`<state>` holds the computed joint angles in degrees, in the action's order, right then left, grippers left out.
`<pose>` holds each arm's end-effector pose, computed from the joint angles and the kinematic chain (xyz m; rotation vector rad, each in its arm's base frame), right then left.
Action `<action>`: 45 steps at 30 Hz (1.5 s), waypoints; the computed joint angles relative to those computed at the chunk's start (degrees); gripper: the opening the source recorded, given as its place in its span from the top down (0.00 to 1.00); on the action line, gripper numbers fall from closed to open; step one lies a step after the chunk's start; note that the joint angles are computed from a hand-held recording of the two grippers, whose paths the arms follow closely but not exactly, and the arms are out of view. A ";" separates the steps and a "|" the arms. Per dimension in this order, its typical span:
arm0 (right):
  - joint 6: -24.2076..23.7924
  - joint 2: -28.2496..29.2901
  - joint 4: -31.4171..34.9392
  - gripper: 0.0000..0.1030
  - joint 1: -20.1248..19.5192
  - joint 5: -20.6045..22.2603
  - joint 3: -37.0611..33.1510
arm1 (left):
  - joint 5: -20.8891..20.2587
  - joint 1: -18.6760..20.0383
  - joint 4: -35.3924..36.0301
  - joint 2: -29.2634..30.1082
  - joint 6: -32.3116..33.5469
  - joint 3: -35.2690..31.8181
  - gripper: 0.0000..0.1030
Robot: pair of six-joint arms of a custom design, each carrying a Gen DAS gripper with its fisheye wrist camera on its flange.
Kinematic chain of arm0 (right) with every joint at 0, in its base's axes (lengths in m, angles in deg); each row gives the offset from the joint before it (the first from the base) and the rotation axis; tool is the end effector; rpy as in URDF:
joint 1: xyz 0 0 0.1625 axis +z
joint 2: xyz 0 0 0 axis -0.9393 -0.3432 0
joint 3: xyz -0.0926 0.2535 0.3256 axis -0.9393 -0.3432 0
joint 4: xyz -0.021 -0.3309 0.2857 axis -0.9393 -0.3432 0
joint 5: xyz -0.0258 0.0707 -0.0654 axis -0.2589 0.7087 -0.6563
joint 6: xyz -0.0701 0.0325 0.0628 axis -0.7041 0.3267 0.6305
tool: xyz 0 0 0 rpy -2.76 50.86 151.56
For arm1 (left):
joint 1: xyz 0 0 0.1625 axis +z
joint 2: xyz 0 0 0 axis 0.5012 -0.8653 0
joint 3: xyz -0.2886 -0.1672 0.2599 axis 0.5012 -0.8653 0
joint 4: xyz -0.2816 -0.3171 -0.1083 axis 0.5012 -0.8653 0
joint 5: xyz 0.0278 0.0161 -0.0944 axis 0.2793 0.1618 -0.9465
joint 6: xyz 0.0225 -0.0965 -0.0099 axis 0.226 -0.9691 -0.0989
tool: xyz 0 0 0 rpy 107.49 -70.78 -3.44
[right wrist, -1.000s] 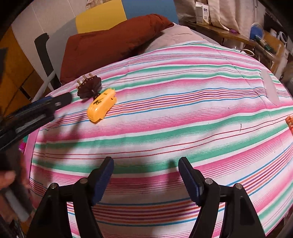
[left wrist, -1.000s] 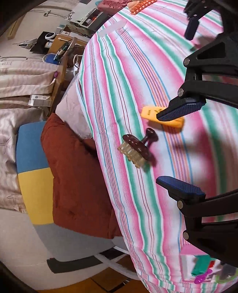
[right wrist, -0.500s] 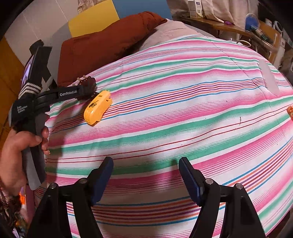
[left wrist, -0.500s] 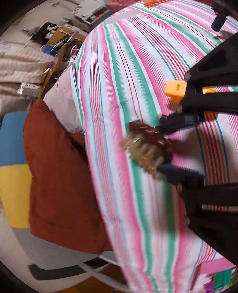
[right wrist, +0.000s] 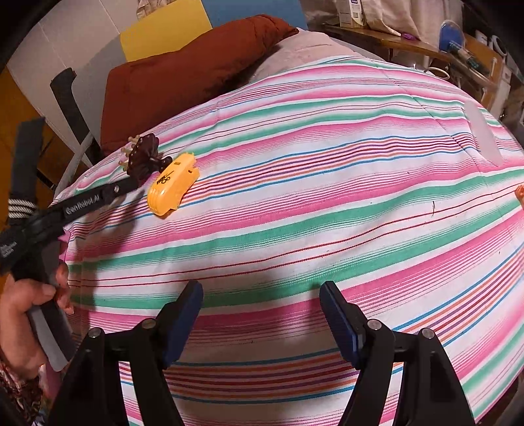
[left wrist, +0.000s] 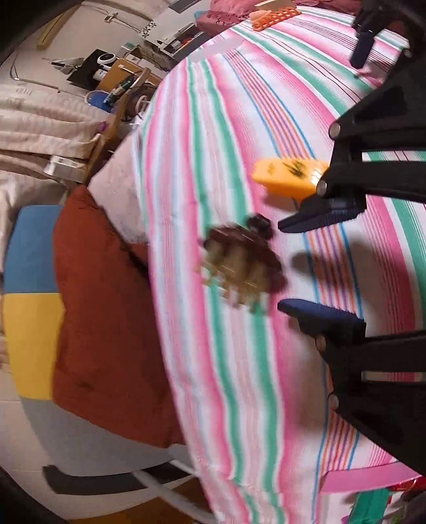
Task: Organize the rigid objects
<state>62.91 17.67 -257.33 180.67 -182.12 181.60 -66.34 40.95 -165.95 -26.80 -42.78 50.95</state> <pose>0.3069 -0.5973 -0.0274 0.2733 -2.5327 0.5398 -0.0156 -0.6585 0.2731 0.3508 2.3452 -0.7589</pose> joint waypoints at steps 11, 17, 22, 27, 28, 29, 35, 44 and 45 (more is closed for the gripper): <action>1.22 0.22 0.40 0.28 -0.55 -0.14 -0.79 | 1.73 0.27 4.69 4.55 -2.61 -7.80 0.63; 0.26 0.13 -0.18 0.28 -0.44 0.80 -0.51 | -3.20 1.64 0.86 -0.95 -4.57 -1.17 0.65; -0.28 0.12 -0.42 0.28 -0.21 0.59 -0.25 | -4.28 2.74 -1.73 -5.78 -8.10 5.12 0.66; -0.36 0.31 -0.58 0.28 -0.11 0.07 -0.13 | -4.16 2.65 -3.81 -10.11 -7.86 11.72 0.65; -0.46 0.45 -0.65 0.28 -0.08 0.02 -0.24 | -4.53 2.81 -3.79 -10.70 -8.43 12.40 0.65; -0.70 0.49 -0.83 0.28 -0.01 0.04 -0.21 | -4.78 3.02 -3.47 -11.41 -9.31 13.07 0.65; -1.37 0.69 -0.93 0.28 0.14 -0.68 -0.03 | -2.21 2.86 -3.51 -14.64 -15.06 16.19 0.58; -2.00 1.16 -1.13 0.28 0.21 -0.75 -0.44 | 4.03 -1.85 -12.34 -17.15 -7.15 21.29 0.44; -2.13 1.23 -1.24 0.28 0.22 -0.85 -0.45 | 4.12 -2.11 -12.38 -16.53 -6.50 20.09 0.44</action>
